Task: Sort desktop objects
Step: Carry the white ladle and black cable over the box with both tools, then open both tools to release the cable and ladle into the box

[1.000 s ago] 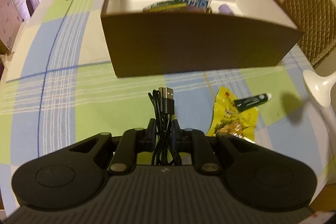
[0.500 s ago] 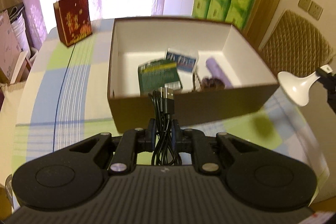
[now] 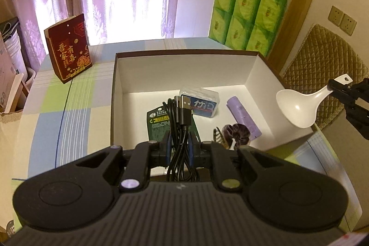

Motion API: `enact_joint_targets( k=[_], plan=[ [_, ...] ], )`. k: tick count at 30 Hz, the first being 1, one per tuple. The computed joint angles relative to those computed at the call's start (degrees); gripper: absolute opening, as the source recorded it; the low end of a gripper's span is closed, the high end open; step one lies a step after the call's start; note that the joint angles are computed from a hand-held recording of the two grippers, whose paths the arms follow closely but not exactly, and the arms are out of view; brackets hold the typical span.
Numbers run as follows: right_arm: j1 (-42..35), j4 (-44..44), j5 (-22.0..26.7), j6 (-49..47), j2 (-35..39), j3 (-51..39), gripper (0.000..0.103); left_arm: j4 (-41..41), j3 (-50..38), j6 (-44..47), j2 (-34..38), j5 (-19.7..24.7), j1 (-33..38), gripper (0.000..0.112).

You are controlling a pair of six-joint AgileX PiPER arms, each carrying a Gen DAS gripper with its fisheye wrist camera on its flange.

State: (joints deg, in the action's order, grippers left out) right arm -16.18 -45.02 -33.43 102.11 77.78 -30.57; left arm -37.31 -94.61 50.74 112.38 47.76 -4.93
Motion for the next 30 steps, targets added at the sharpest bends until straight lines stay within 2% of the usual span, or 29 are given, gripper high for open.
enact_joint_targets(
  k=[9, 18, 25, 30],
  plan=[
    [6.4, 6.4, 6.9, -5.2, 7.6, -7.1, 0.001, 5.8, -11.5, -6.4, 9.0, 2.2, -2.5, 0.011],
    [10.6, 9.1, 12.2, -8.3, 14.6, -15.1, 0.001, 10.3, -24.2, -11.8, 17.2, 6.6, -3.9, 0.011],
    [13.6, 11.5, 17.2, -12.8, 18.2, -20.0, 0.001, 14.4, -34.3, -15.5, 23.6, 10.4, -5.1, 0.011],
    [14.9, 13.5, 19.0, -15.3, 19.9, -21.7, 0.001, 16.7, -39.1, -16.8, 27.1, 11.9, -6.1, 0.011]
  ],
)
